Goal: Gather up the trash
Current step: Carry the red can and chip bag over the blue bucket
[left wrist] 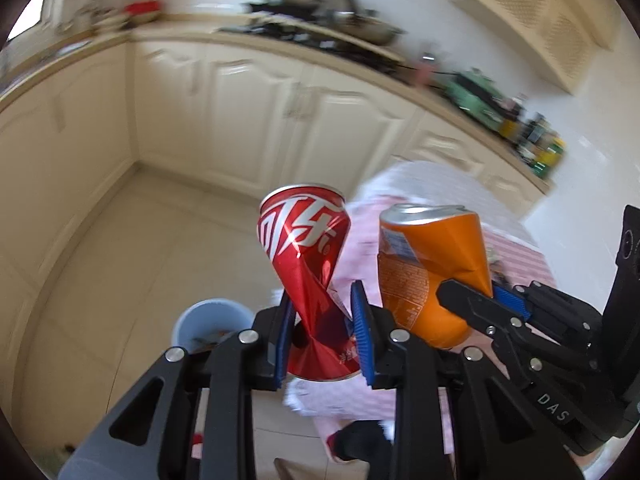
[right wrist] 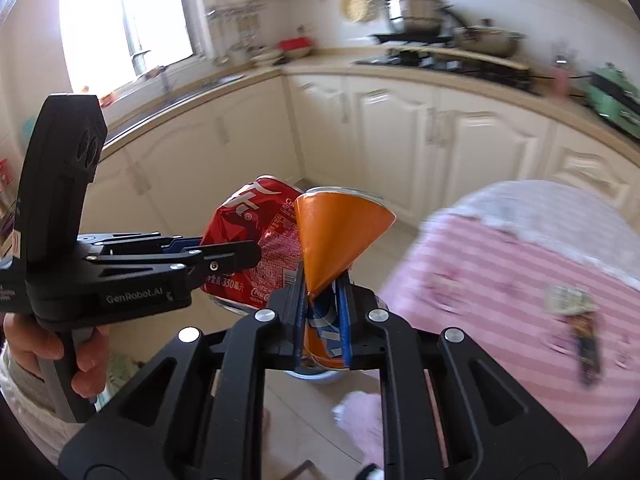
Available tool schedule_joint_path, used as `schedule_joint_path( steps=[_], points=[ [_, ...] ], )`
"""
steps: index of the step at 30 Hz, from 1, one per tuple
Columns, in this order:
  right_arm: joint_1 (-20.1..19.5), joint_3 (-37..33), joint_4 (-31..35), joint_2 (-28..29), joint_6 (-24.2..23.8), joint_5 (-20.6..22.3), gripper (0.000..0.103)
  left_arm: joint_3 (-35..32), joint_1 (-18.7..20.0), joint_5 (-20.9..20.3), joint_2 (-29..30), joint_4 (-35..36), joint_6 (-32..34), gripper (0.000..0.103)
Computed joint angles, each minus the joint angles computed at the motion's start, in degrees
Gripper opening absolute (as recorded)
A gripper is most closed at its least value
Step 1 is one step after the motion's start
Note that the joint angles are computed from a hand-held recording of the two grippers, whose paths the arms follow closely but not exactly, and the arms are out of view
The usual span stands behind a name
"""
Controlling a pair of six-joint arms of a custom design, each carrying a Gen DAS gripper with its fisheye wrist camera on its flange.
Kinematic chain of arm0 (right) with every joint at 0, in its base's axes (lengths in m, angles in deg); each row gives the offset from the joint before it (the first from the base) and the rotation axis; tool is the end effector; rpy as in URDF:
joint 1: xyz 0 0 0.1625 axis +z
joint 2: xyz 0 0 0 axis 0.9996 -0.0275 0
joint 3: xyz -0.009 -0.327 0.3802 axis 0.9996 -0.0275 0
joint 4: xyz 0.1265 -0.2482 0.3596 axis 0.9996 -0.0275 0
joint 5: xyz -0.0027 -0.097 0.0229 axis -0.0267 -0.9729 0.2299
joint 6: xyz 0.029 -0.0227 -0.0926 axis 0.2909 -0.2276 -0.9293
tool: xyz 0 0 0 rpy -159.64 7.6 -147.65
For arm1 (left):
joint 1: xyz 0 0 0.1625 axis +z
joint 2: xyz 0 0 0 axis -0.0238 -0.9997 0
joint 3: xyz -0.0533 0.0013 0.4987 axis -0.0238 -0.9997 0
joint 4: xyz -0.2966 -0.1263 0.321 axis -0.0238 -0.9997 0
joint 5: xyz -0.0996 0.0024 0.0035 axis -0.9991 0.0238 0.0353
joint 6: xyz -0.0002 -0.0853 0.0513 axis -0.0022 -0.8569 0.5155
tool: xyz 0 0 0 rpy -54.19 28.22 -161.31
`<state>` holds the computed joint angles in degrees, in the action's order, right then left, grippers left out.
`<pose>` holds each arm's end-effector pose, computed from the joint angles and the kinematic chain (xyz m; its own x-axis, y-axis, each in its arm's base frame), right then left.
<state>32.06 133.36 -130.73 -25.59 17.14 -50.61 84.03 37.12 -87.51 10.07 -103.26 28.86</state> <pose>0.3356 -0.4154 0.2958 -0.7661 -0.3009 0.5680 -0.6029 0.6427 -0.4727 -0.3386 -0.4758 0.2664 -0.8590 0.3101 -0.4073 0.4747 0.7804 -0.4069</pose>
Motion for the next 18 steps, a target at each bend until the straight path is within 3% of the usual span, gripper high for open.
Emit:
schedule_joint_path(
  steps=[4,11,18],
  points=[
    [-2.6,-3.3,0.4,8.7,0.9,3.6,0.014,1.0,5.9,2.6,-0.9,2.2,-1.5,0.026],
    [-9.2,-6.9,1.4,19.4,2.7,4.8,0.014,-1.1,17.1,-0.6,5.4,3.2,-1.6,0.026],
    [-14.8,-8.5,1.4,25.3,4.5,3.4,0.014,-5.5,23.6,-4.6,14.2,2.0,0.5,0.027]
  ],
)
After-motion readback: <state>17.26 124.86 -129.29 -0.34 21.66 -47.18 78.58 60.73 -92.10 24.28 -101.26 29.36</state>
